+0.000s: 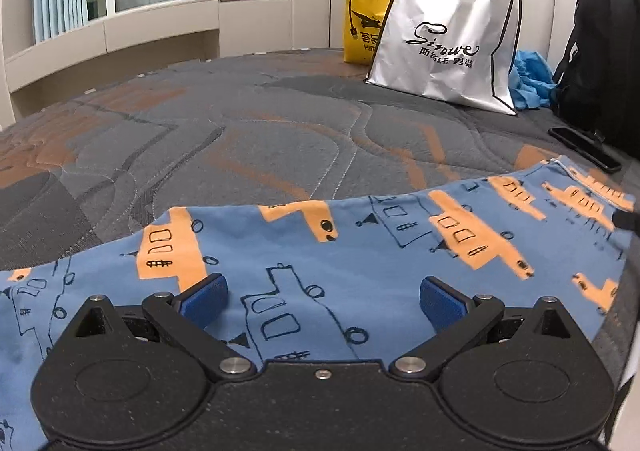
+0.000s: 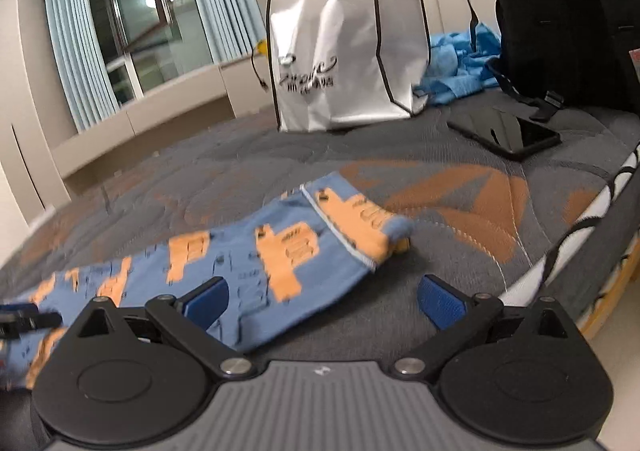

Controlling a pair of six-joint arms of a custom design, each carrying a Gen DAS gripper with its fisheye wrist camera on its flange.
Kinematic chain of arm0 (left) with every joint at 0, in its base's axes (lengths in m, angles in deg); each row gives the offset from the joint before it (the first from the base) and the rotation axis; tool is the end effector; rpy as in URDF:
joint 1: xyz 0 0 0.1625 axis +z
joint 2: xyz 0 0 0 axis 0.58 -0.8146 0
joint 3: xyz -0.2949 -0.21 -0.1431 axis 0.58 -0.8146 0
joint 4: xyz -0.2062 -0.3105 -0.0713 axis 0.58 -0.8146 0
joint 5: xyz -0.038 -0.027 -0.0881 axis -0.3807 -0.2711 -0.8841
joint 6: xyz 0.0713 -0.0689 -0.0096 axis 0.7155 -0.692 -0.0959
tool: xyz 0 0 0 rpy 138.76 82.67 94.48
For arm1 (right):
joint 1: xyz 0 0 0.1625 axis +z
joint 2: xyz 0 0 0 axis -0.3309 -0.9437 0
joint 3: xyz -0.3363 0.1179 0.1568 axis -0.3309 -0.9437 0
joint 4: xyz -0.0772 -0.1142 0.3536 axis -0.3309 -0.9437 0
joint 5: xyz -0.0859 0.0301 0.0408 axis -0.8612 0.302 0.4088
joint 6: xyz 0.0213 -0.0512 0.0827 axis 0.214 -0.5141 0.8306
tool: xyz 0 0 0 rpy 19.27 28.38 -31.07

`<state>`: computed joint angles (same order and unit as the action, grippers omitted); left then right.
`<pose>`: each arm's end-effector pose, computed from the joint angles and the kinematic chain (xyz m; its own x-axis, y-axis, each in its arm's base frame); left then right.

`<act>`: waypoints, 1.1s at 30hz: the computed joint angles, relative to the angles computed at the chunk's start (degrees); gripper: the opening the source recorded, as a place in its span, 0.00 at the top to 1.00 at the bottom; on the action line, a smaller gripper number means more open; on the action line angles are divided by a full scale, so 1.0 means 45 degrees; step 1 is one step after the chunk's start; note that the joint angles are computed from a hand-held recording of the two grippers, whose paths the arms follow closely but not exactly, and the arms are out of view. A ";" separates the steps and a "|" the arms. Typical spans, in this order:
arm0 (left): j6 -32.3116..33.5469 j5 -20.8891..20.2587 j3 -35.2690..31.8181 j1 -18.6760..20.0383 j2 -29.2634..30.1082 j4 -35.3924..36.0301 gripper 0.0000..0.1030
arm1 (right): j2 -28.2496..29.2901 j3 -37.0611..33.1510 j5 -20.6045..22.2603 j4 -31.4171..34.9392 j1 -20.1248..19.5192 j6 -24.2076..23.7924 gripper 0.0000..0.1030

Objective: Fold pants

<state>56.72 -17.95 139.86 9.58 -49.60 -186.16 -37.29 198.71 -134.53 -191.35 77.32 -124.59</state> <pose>-0.1139 -0.4249 0.0120 -0.7033 -0.0011 -0.7109 0.5744 0.5882 -0.5692 -0.0696 -0.4303 0.1830 -0.8810 -0.1846 0.4356 -0.4631 0.5248 -0.7142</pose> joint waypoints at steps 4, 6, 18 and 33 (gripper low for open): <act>0.0006 0.0052 0.0089 -0.0008 -0.0074 -0.0046 0.01 | 0.0240 -0.0492 -0.0027 0.0402 0.0302 0.0460 0.01; 0.0001 0.0014 0.0098 -0.0002 -0.0094 -0.0056 0.01 | 0.0365 -0.0664 0.0073 0.0416 0.0364 0.0870 0.06; -0.0968 -0.4818 0.0401 0.1305 -0.1615 -0.1323 0.01 | 0.1397 -0.1039 -0.0614 -0.2159 0.0611 0.2797 0.80; -0.3561 -1.3752 -0.2173 0.4295 -0.1441 0.0943 0.01 | 0.4961 0.1140 -0.1128 -0.8070 0.3016 -0.5726 0.87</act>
